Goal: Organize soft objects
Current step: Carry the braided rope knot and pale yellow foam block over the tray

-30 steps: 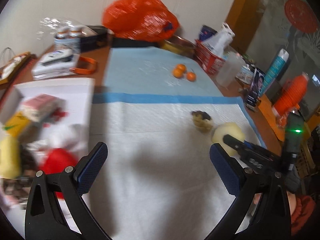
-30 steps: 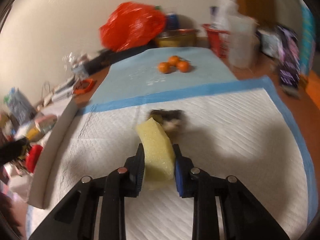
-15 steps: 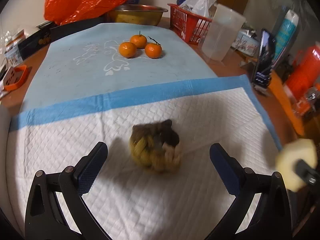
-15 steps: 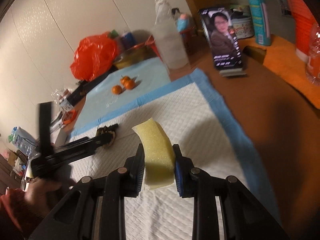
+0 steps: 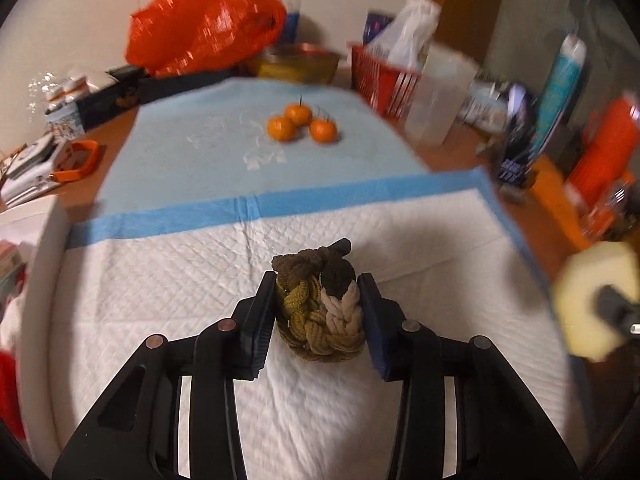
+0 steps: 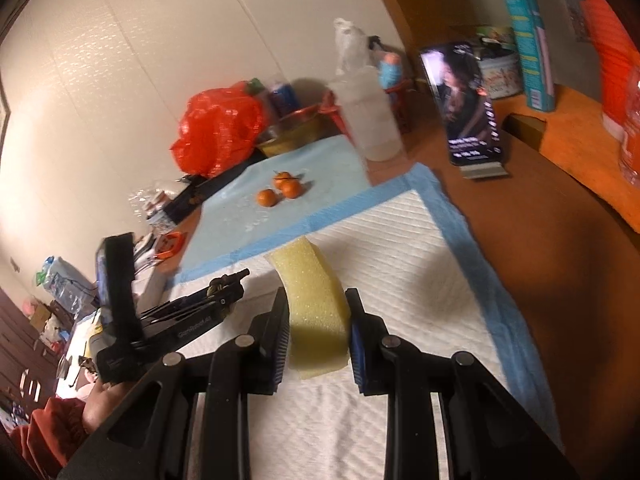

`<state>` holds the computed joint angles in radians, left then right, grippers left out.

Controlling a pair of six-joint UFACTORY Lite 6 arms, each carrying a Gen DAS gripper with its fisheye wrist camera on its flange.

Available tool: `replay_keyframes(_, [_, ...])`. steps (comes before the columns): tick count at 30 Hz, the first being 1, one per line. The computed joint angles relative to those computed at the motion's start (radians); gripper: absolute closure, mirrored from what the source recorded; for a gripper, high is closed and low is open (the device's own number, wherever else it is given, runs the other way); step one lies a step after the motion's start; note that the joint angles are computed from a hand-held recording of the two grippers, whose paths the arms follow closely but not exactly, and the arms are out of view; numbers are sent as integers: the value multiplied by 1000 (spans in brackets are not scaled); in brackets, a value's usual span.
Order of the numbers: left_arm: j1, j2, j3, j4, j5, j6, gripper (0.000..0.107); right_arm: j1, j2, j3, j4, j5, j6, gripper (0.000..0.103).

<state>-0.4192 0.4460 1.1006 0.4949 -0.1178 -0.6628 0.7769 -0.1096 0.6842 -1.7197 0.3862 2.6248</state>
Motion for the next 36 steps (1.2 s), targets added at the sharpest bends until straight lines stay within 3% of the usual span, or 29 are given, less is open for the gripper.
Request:
replay_keyframes(2, [6, -120, -98, -34, -27, 28, 67, 27, 12, 27, 5, 15, -5, 77])
replay_keyframes(5, [26, -289, -220, 57, -51, -62, 67, 66, 35, 73, 27, 39, -37, 77])
replay_keyframes(15, [124, -672, -422, 629, -81, -615, 67, 174, 112, 198, 82, 107, -93, 77])
replay_keyframes(24, [267, -839, -501, 994, -168, -948, 67, 224, 159, 294, 130, 146, -149, 77])
replay_keyframes(36, [553, -945, -568, 1179, -352, -1049, 67, 265, 340, 527, 215, 121, -290, 77])
